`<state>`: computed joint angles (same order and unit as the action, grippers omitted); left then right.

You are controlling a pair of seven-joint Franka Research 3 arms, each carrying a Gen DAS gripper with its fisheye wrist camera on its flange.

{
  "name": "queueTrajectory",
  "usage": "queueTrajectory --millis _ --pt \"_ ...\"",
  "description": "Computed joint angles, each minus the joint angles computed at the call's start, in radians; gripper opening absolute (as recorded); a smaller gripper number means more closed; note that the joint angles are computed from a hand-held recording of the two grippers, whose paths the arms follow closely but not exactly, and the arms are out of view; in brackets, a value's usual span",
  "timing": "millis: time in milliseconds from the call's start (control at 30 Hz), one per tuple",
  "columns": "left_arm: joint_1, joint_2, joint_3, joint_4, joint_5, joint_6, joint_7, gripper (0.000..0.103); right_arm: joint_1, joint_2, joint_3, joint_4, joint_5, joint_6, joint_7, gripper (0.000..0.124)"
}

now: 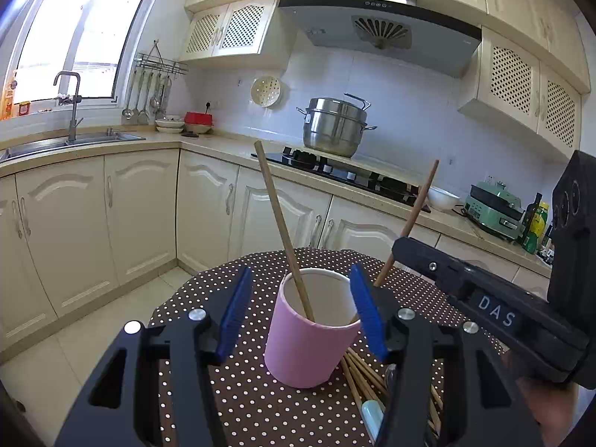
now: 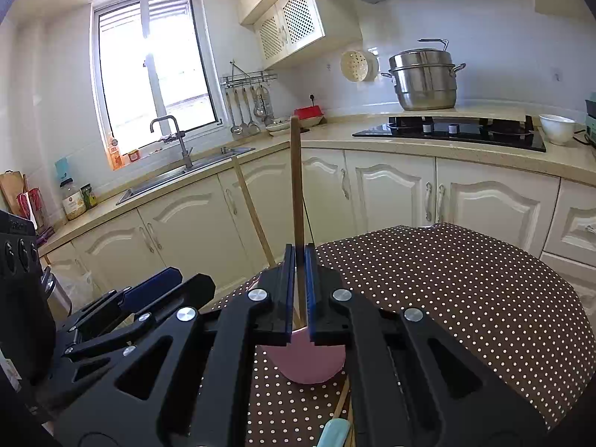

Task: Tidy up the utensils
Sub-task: 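Open both grippers to release the chopsticks into the cup, then grasp the light blue spatula with the left gripper while the right gripper grasps a chopstick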

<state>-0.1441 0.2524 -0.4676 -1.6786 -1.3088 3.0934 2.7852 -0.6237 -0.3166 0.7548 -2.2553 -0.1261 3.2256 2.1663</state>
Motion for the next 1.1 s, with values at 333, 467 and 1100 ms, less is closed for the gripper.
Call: queueTrajectory --millis 333,467,1100 --pt "-0.035 -0.085 0.069 -0.101 0.151 -0.104 -0.178 0.057 0.109 -0.088 -0.109 -0.08 0.061 0.002 -0.022 0.046" --pt "-0.065 -0.107 0.111 -0.138 0.336 -0.2 -0.344 0.057 0.136 -0.165 -0.149 -0.141 0.09 -0.039 -0.03 0.052" --pt "-0.136 0.066 0.134 0.035 1.047 -0.709 -0.973 0.042 0.469 -0.328 -0.51 -0.381 0.075 -0.356 -0.014 0.062"
